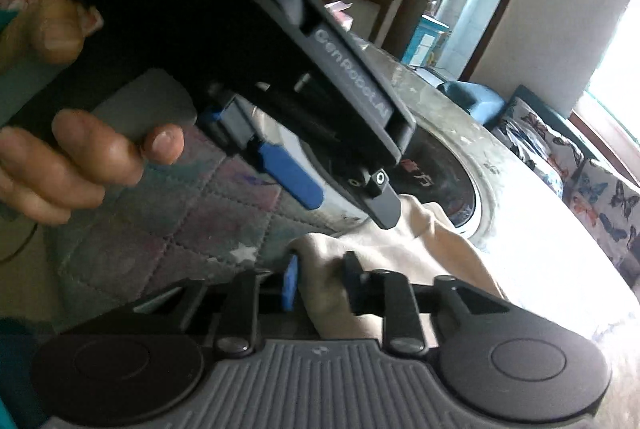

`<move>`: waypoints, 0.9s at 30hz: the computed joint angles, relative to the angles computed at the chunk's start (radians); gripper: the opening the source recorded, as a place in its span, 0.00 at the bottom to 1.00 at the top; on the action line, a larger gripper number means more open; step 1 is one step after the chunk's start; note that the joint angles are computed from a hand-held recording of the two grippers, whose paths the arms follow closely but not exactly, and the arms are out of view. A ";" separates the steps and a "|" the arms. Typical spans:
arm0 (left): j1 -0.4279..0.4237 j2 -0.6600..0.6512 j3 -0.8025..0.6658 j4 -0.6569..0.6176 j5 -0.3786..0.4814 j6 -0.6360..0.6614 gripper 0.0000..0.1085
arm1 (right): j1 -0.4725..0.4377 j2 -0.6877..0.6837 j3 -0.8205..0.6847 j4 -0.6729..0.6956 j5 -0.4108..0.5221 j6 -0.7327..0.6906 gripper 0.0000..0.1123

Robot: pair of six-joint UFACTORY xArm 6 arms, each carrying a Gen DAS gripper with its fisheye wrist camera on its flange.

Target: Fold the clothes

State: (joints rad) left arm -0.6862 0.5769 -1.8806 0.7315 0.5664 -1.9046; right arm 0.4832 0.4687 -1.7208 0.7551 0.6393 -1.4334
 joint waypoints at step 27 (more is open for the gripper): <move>0.036 0.118 -0.083 -0.152 -0.150 -0.062 0.18 | -0.158 -0.017 -0.078 0.190 0.219 0.115 0.13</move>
